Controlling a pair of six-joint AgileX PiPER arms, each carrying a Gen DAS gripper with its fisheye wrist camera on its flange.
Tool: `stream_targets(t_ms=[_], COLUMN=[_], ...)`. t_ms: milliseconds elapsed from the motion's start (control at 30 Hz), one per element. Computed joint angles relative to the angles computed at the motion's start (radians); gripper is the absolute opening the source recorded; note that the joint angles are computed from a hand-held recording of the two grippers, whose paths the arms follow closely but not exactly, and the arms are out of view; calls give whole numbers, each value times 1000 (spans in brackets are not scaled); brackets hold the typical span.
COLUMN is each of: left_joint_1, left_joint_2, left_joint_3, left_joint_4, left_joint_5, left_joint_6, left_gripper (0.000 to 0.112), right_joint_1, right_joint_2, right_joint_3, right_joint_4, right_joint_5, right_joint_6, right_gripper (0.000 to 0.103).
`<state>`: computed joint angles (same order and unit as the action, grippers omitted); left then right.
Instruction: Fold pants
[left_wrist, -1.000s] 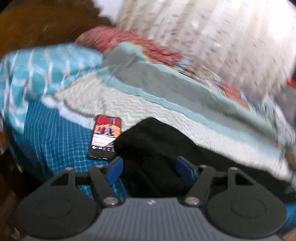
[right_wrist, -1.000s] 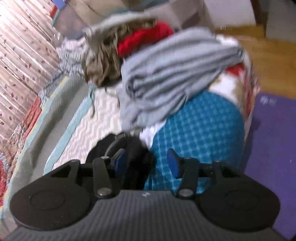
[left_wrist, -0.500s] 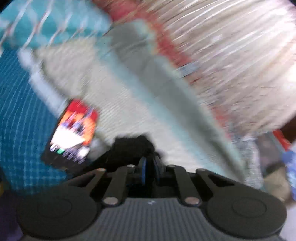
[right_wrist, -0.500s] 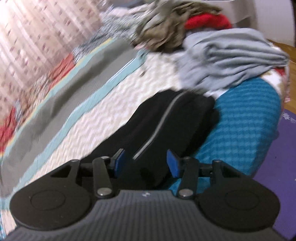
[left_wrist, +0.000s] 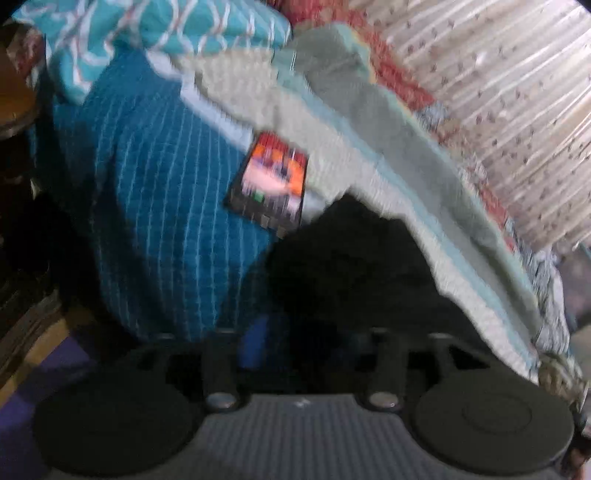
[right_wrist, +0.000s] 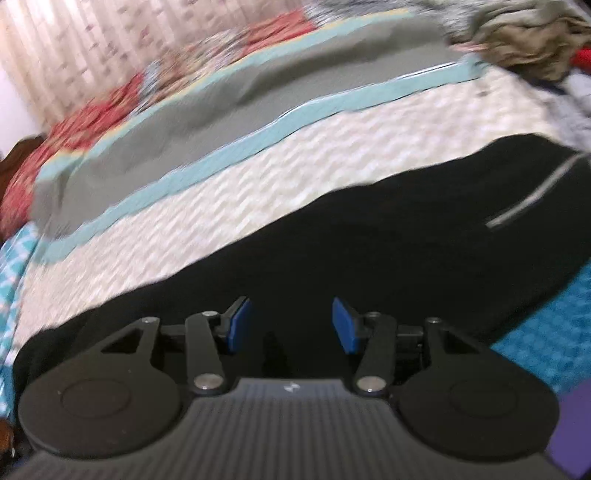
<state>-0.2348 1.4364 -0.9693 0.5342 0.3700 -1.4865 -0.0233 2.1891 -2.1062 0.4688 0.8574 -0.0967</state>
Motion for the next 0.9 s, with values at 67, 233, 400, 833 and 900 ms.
stream_targets(t_ms=[67, 233, 400, 833, 900], left_joint_1=[-9, 54, 82, 19, 41], left_joint_2=[1, 114, 265, 292, 392], left_joint_3=[-27, -115, -209, -400, -469], left_joint_4=[96, -243, -639, 47, -150], left_joint_5=[25, -42, -112, -111, 44], left_joint_6=[-83, 252, 604, 269, 364], left_gripper=[72, 96, 46, 14, 16], right_joint_1=[11, -25, 38, 177, 161], right_joint_2=[-35, -48, -105, -39, -40], right_joint_3=[59, 84, 189, 201, 221], right_joint_4=[24, 150, 246, 184, 216], right_joint_5=[-30, 18, 13, 45, 50], right_joint_6=[-92, -231, -511, -706, -717], right_gripper=[52, 53, 53, 23, 24])
